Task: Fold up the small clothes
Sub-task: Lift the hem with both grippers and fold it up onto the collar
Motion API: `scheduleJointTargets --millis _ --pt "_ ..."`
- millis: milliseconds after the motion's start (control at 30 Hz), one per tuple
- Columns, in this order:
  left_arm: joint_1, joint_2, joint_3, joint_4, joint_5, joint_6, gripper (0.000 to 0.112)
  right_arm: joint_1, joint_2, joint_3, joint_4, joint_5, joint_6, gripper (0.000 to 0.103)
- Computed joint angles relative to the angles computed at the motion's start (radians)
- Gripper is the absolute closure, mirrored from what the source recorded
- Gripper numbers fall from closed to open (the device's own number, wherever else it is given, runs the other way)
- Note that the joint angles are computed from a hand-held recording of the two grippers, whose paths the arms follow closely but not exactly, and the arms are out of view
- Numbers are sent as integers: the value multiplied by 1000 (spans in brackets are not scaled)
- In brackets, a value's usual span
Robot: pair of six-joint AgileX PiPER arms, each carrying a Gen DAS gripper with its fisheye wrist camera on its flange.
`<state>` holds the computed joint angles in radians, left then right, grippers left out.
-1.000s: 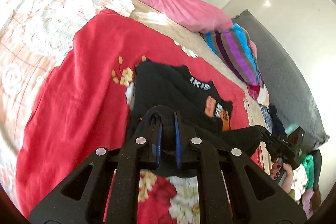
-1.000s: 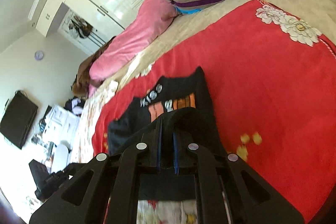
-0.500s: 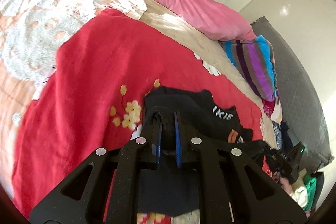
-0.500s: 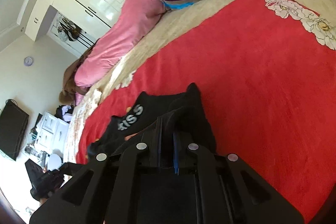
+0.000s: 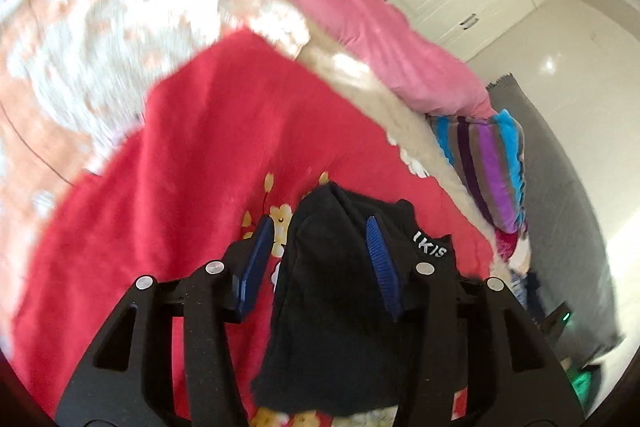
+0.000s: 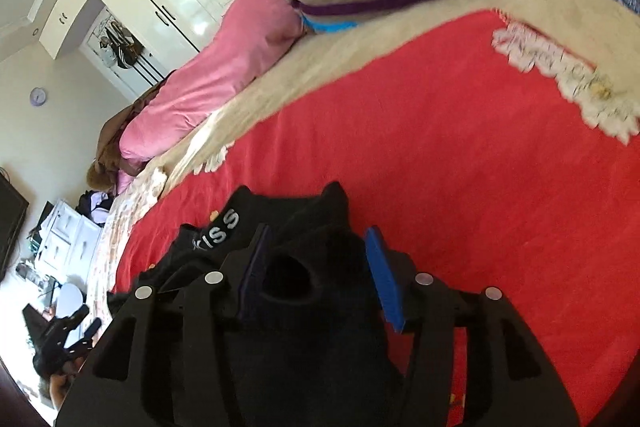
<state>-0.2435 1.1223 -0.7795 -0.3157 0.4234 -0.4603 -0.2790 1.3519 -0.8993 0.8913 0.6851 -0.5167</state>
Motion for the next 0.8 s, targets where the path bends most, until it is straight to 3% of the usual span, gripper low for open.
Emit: scheduleJointTargets --millis 100,200,300,433,633,800 --pt "-124 -41 -36 182 54 -162 69 2 -33 -9 -4 31 -5 52" --pt "-263 1 -87 299 86 -265 62 35 -39 -31 -25 77 -12 50" --pt "-393 98 -166 467 140 -384 58 111 -28 -51 -139 66 47 49" --pt "-514 284 -344 641 285 -438 52 179 -16 -63 -355 17 194 49" --pt "-531 505 -593 619 379 -289 47 145 12 -40 -314 14 172 47" --pt "-562 673 -768 631 464 -255 36 124 23 -41 -281 30 145 46"
